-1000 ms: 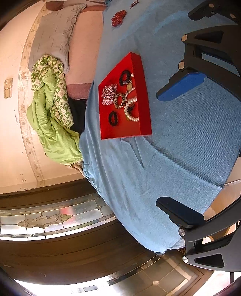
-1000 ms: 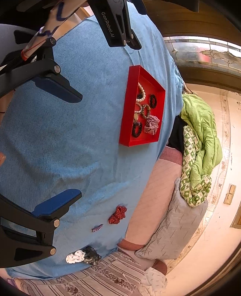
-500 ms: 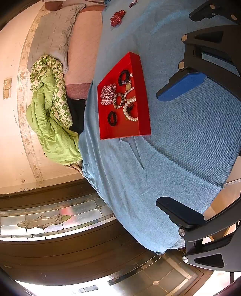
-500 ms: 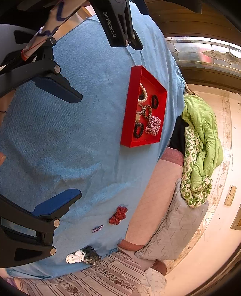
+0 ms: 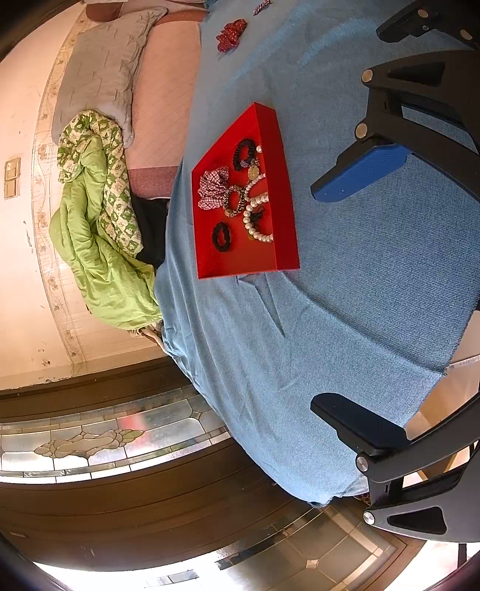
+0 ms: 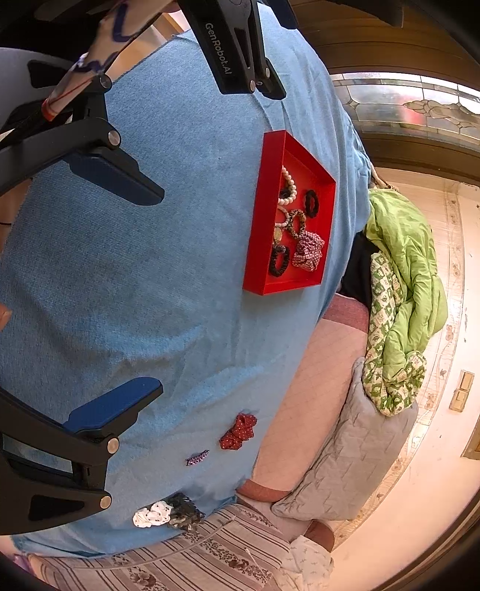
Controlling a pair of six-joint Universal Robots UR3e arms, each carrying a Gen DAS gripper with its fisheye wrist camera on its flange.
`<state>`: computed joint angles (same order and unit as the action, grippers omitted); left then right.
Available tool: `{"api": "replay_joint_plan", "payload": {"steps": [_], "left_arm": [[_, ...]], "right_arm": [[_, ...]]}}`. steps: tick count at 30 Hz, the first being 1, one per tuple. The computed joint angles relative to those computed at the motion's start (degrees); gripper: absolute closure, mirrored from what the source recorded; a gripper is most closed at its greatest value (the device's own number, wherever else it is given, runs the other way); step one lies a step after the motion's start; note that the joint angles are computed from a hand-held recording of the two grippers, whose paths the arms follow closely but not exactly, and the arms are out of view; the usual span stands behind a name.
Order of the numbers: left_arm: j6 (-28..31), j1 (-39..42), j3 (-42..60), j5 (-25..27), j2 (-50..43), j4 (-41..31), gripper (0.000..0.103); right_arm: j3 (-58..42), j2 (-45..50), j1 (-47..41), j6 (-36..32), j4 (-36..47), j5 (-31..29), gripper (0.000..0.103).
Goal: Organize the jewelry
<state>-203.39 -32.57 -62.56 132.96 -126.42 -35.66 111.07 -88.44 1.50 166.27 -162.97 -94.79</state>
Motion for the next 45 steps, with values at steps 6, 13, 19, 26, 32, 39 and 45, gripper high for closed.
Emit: {"api": "replay_joint_plan", "payload": {"steps": [6,13,19,26,32,39,45], "left_arm": [[0.0,0.0,0.2,0.0,-0.1,-0.1,0.0],[0.1,0.0,-0.1,0.0,0.0,0.2,0.0],[0.2,0.0,0.1,-0.1,-0.1,0.0,0.0],[0.2,0.0,0.4,-0.1,-0.2,-0.2,0.0],[0.3,0.1,-0.2,-0.2,0.0,0.1,0.0],[0.3,0.2,-0.2,-0.3,-0.1,0.3,0.0],[0.4,0.2,-0.2,-0.2,-0.1,0.3,0.0]], "right_arm": [[0.0,0.0,0.0,0.0,0.1,-0.1,0.007],[-0.1,0.2,-0.2,-0.2,0.2,0.1,0.007],[0.0,0.1,-0.3,-0.2,0.2,0.1,0.007],[0.2,0.1,-0.5,-0.4,0.1,0.4,0.007],[0.3,0.0,-0.6,-0.4,0.1,0.4,0.007],[0.4,0.0,-0.6,-0.5,0.1,0.4,0.007],[0.3,0.0,-0.6,-0.5,0.1,0.4,0.007]]}}
